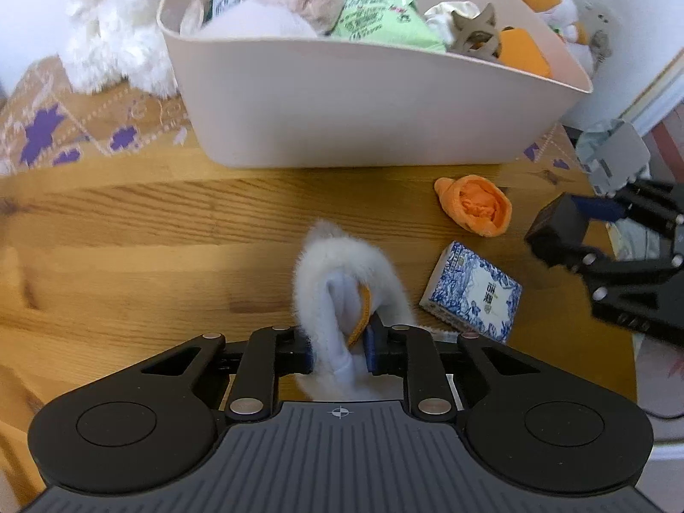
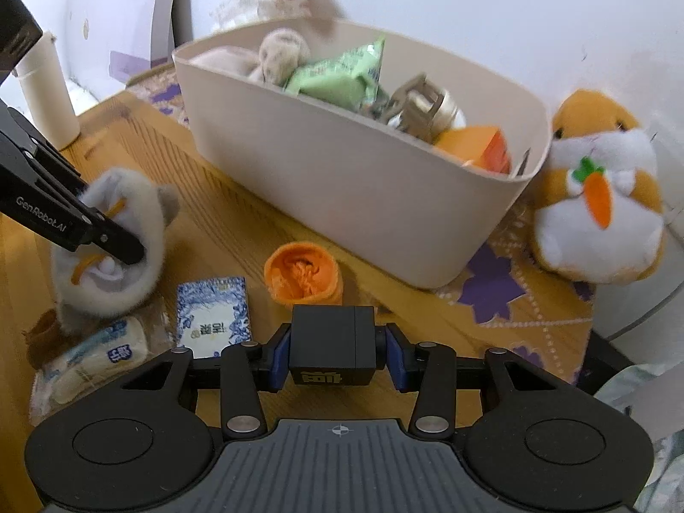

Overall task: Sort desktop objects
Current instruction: 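Grasp the white fluffy toy with the left tool while the right tool grasps the black box, then carry the fluffy toy and black box into the basket and open both tools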

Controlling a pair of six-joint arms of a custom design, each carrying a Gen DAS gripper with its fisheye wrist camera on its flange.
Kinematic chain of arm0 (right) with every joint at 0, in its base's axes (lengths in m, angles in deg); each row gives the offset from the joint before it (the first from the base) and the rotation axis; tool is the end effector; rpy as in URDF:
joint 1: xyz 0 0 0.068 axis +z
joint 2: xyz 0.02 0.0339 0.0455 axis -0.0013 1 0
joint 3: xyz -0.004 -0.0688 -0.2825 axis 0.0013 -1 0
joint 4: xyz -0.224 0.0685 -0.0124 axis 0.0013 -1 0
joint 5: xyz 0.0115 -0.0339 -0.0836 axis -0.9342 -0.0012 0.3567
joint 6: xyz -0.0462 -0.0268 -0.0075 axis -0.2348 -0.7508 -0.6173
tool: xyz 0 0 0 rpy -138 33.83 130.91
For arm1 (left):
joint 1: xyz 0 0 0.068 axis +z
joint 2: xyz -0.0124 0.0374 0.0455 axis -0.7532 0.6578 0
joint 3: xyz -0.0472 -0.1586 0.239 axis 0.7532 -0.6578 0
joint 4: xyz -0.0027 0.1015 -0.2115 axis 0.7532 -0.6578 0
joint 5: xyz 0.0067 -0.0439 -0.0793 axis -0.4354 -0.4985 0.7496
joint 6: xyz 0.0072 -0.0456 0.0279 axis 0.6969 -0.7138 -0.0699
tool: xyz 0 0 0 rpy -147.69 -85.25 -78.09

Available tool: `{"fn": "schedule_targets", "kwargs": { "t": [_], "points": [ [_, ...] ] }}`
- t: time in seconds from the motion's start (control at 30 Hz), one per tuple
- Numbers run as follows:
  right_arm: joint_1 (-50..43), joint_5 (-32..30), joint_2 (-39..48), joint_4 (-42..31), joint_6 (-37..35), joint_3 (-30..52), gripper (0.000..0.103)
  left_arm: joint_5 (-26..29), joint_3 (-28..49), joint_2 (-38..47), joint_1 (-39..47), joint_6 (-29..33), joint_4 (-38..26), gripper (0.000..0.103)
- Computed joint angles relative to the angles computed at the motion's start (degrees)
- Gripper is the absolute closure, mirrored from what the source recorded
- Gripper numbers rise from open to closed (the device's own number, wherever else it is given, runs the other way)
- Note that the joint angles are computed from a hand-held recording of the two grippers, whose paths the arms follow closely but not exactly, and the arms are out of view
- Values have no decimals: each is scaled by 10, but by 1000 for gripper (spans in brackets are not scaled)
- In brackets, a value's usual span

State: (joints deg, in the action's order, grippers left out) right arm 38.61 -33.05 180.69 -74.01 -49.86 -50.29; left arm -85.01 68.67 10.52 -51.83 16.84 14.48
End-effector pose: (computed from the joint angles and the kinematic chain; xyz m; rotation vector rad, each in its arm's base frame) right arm 0.1925 0.1418 0.1401 -0.2550 2.4833 0.0931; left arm 0.1792 -0.0086 0.2277 -0.4538 2.6875 -0.1000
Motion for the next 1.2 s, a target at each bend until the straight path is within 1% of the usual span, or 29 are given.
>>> {"fn": "schedule_targets", "kwargs": {
  "t": [0.27, 0.37, 0.5, 0.67, 0.77, 0.9, 1.03, 1.2],
  "points": [
    [24, 48, -111, -95, 27, 10, 62, 30, 31, -68, 58, 68, -58, 85],
    [37, 74, -146, -133, 38, 22, 62, 28, 52, -89, 76, 86, -84, 85],
    [42, 100, -183, -179, 43, 51, 62, 47, 86, -106, 121, 123, -111, 85],
    [41, 119, -199, -232, 22, 107, 62, 63, 135, -99, 168, 173, -127, 86],
    [30, 129, -202, -244, 6, 133, 62, 82, 172, -88, 201, 200, -133, 86],
    [1, 133, -198, -241, -23, 161, 62, 92, 225, -63, 223, 223, -133, 86],
    [-36, 129, -175, -212, -47, 177, 62, 74, 275, -26, 215, 233, -115, 86],
    [-82, 116, -112, -156, -60, 202, 62, 57, 313, 26, 196, 212, -64, 86]
  ]
}}
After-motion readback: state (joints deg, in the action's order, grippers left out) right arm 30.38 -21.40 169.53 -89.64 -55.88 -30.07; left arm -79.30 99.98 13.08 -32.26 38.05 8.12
